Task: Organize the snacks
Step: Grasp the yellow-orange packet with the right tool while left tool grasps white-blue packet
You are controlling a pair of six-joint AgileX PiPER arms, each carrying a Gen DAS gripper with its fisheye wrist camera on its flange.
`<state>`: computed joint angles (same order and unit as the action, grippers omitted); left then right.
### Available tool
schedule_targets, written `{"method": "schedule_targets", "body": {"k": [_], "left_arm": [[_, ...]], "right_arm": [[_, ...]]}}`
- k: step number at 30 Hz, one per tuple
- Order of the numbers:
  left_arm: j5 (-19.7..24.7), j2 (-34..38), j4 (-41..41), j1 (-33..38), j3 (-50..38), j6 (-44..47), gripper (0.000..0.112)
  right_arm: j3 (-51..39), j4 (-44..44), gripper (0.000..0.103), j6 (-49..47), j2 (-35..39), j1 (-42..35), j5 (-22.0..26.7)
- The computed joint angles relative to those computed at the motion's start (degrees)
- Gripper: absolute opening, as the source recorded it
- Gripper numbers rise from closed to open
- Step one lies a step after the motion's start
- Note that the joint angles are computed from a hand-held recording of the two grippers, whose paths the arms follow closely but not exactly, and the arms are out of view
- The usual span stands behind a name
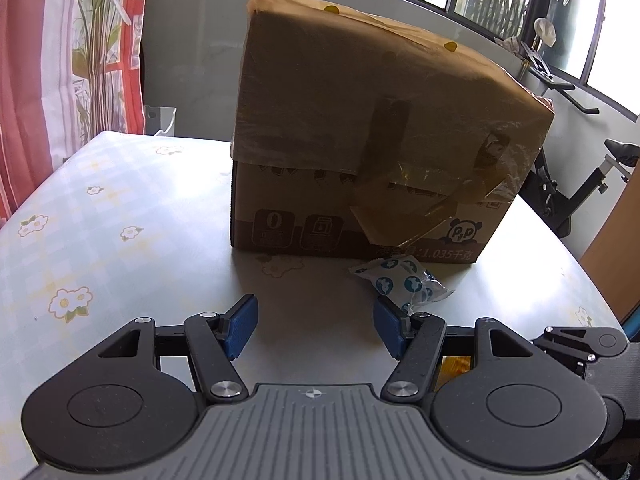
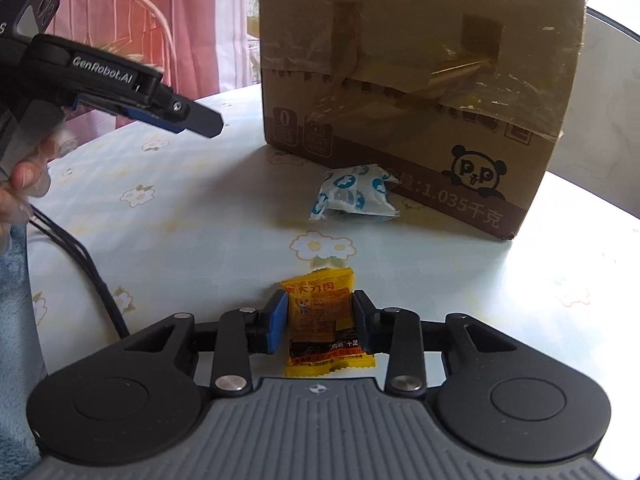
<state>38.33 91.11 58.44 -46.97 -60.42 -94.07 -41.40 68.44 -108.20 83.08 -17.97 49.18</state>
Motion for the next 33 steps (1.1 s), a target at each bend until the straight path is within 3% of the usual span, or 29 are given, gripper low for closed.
{"method": "schedule_targets", "body": {"k": [4,7,13,21,28,30,31,32,33], "left_arm": [[-0.65,0.82,-0.90,-0.03,-0.59,0.85,0.066],[-1.32,2.42,-3.75,0.79,-2.55,3.24,0.066],[-3.23,8.81,-7.73,2.58,-10.59,7.17,0.068],[-4.18,20.92,-17.35,4.84,-25.02,13.08,0.072],[1.72,28.68,-21.04,5.50,-35.39,17.33,0.072],[1.38,29.39,-21.80,5.57,-35.72,19.14,0.072],[1.51,29.50,-21.22,5.34,-35.50,19.01,0.069],[1.58,29.52,-20.21,4.97,-35.19,18.49,0.056],[1.67,29.54,-19.19,4.61,-35.00,18.20,0.053]], "right_arm": [[1.02,9.06,0.037,-2.16,0.29,-0.92,-4.36],[0.54,13.23,0.037,1.34,1.62,-1.93,-7.19],[0.08,15.60,0.037,2.10,2.53,-5.64,-3.37],[0.51,16.55,0.037,1.59,2.85,-6.35,-2.11],[0.33,15.95,0.037,3.13,2.95,-6.29,-2.34],[0.10,15.62,0.037,3.48,3.18,-6.31,-2.20],[0.00,15.57,0.037,3.66,3.29,-6.40,-2.11],[-0.04,15.58,0.037,3.79,3.38,-6.53,-1.97],[-0.11,15.60,0.037,3.95,3.53,-6.66,-1.79]]}}
